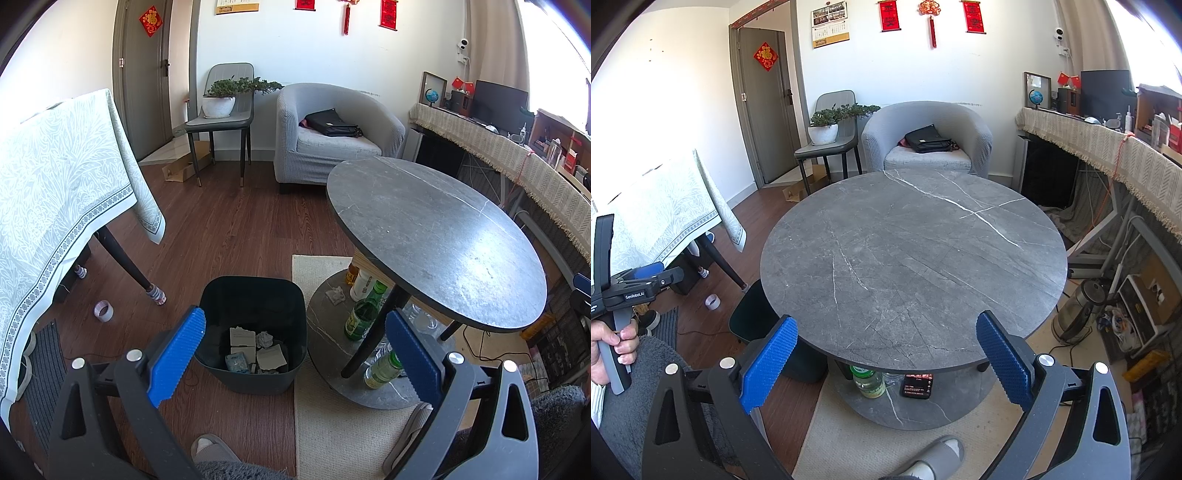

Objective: Collect trash

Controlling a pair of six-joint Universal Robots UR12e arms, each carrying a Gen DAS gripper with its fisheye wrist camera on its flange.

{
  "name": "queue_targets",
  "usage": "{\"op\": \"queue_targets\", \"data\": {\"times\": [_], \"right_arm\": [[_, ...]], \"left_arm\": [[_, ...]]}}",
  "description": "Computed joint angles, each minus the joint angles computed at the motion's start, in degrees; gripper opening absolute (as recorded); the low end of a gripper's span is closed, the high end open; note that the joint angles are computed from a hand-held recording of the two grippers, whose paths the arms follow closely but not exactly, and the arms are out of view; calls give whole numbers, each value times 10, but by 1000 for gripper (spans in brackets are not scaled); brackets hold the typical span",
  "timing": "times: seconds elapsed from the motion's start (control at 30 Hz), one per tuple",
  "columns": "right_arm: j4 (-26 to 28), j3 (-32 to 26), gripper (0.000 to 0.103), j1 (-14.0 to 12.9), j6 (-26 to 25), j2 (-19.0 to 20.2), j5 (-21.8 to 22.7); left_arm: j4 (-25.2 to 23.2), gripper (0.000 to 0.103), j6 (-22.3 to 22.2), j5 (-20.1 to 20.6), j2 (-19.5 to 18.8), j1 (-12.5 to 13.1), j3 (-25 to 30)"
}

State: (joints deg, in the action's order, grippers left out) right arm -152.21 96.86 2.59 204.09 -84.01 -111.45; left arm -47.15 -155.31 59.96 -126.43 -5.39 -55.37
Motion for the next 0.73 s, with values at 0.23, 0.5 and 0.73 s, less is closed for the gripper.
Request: {"op": "queue_targets", "data": {"times": [0.23, 0.5, 0.73], "right_arm": [[0, 0, 98, 1, 1, 0, 0], [1, 0, 98, 1, 2, 0, 0], [1, 0, 98, 1, 2, 0, 0]], "left_arm": [[0, 100, 0, 0, 0, 0, -1], [0, 100, 1, 3, 2, -1, -5], [-5, 100, 3, 5, 4, -2, -7]]}}
